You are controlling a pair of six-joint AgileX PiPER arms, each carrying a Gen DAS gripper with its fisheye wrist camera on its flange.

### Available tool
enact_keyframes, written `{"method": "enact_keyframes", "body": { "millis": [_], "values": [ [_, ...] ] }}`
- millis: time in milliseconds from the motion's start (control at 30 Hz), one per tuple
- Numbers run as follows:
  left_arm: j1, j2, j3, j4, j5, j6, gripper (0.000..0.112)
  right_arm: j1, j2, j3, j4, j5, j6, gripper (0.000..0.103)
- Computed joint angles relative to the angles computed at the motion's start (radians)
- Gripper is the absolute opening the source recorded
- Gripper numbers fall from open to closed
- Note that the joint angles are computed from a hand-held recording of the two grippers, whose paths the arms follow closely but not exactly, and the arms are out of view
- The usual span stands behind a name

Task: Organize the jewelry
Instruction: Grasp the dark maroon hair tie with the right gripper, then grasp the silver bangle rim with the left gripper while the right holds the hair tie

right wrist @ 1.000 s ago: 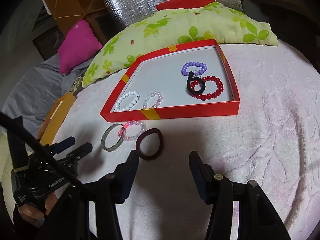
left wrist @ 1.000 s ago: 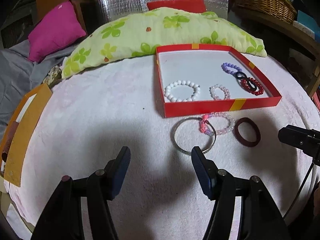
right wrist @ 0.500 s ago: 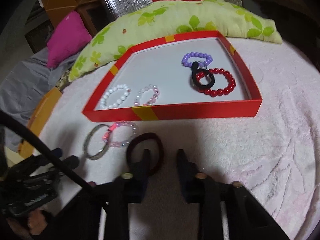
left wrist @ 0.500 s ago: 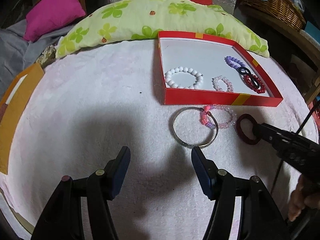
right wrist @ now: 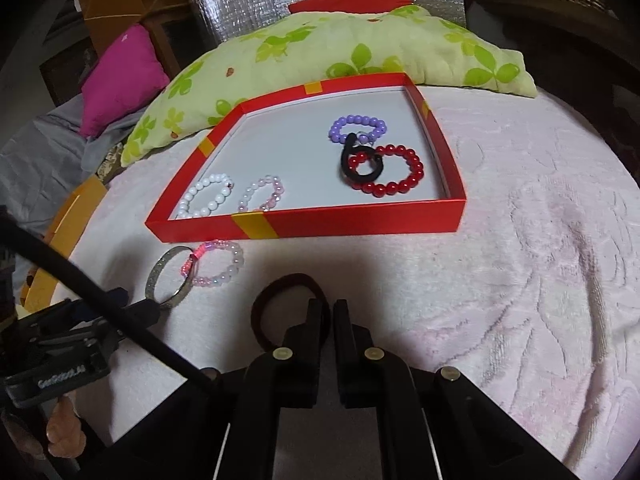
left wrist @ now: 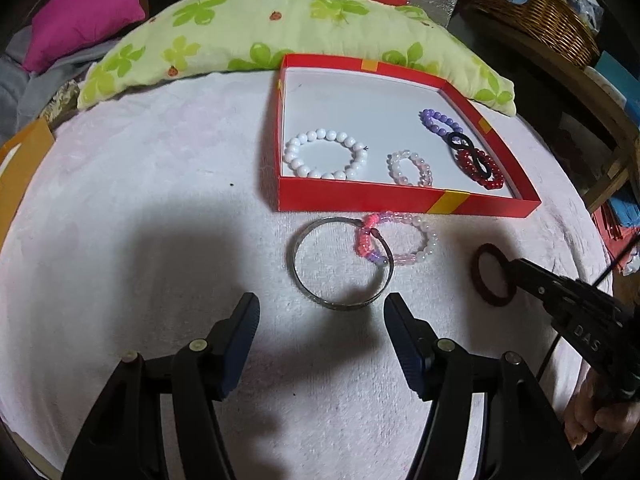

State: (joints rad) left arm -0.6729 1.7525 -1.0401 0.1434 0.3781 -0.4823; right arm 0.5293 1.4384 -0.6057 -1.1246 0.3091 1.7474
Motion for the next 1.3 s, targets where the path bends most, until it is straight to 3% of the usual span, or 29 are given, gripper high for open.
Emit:
{"method": "enact_keyframes", "body": {
  "millis": [167, 333, 500, 800, 933, 1033, 1167, 1300],
  "values": [
    [-0.005, 0.021, -0.022, -0.028, -0.001, 0.022, 0.065, -0.013, -0.006, 0.007, 0.016, -0.029, -0.008, 0.007],
    [-0.049, 0.053, -0.061, 0.086, 0.039, -0.046, 0.065, -0.015, -0.006, 0.006, 0.028, -0.031, -0.012, 0.007],
    [-0.069, 0.072, -0.084, 0.165, 0.063, -0.1, 0.065, -0.053, -0.001, 0.005, 0.149, -0.08, -0.11, 0.007],
    [-0.047, 0.047, -0.049, 0.223, 0.019, -0.165, 0.065, -0.06, 0.004, 0.004, 0.156, -0.1, -0.108, 0.016],
    [-0.05, 0.04, -0.036, 0.237, 0.002, -0.165, 0.06, -0.049, 0.02, -0.006, 0.105, -0.087, -0.062, 0.018],
    [-0.063, 0.04, -0.033, 0.262, 0.002, -0.172, 0.049, -0.026, 0.029, 0.0, -0.051, -0.075, 0.078, 0.017],
    [-0.067, 0.039, -0.029, 0.27, 0.005, -0.175, 0.047, 0.025, 0.044, -0.011, -0.102, -0.007, 0.093, 0.015],
    [-0.059, 0.028, -0.018, 0.254, -0.004, -0.167, 0.045, 0.022, 0.031, -0.002, -0.114, -0.009, 0.099, 0.01]
  ]
}}
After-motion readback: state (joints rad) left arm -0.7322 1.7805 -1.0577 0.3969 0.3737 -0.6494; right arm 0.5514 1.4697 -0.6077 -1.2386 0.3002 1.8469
